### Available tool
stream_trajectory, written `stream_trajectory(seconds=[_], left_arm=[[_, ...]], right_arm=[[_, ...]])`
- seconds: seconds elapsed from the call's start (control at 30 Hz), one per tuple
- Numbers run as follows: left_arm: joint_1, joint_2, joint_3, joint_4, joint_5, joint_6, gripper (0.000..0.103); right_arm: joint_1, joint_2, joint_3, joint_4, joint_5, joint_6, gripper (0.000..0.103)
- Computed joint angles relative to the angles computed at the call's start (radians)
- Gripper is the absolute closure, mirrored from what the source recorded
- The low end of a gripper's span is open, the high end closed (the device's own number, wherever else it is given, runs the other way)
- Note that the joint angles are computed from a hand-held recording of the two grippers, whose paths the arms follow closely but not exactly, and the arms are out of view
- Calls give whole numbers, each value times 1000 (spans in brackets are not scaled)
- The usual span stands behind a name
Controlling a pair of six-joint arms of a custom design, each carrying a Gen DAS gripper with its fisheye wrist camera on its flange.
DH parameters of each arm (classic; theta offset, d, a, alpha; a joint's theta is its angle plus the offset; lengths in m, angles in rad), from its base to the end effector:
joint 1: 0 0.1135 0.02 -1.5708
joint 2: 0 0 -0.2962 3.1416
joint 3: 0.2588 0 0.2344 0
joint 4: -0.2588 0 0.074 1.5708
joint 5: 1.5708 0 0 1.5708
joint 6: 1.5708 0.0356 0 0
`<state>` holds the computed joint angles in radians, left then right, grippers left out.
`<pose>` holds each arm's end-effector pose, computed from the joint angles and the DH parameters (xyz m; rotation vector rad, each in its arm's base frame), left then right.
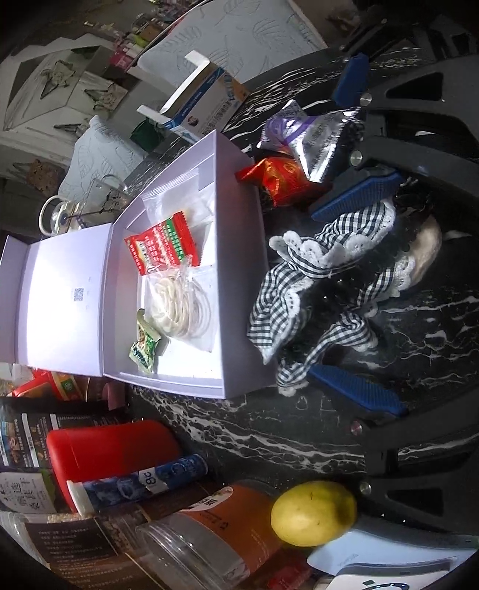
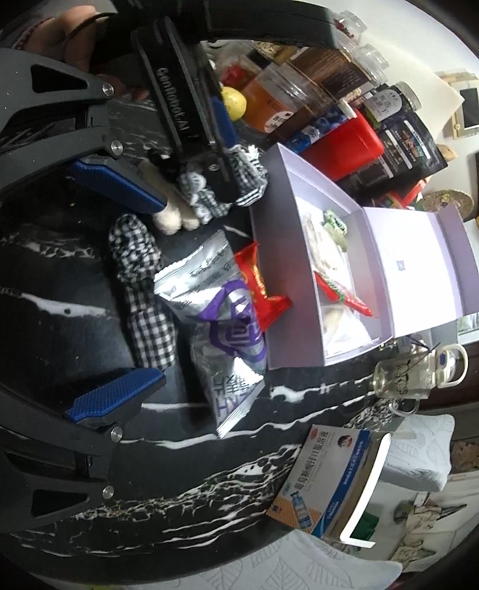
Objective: Organize soft objects
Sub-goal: 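Grasp the gingham cloth with the left gripper while the right grasps the gingham scrunchie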
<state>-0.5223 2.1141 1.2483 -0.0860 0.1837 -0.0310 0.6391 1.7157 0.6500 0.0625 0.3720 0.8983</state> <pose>0.3685 -0.2196 0.1446 0.6954 2.4636 -0.4502 0.2345 0.1581 0.1470 0.4552 2.4398 0.1673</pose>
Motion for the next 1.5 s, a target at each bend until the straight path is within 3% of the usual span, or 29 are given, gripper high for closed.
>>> stream_trajectory(seconds=[0.4,0.67,0.77,0.83,1.03,1.2,1.27,1.5], left_arm=[[80,-109,-136,14,-59,67,23],[125,-171,-202,35,15,63,23],[112,-158,-195,46,37,62,23],[104,-137,-173,35,51,62,23],[77,-74,-112,8,55,77,23],[56,-38,-71,-11,-14,95,23],[57,-25,-62,-18,-18,90,23],[60,15,-34,-28,-30,61,23]], right_arm=[[34,55,12,-17,25,7,26],[55,6,-45,-45,33,44,57],[85,-8,-40,-102,81,44,61],[92,-15,-35,-141,104,47,61],[50,-57,-92,-101,71,96,60],[7,-55,-93,-73,52,119,51],[-3,-49,-91,-65,45,131,43],[-43,-59,-84,-43,21,110,43]])
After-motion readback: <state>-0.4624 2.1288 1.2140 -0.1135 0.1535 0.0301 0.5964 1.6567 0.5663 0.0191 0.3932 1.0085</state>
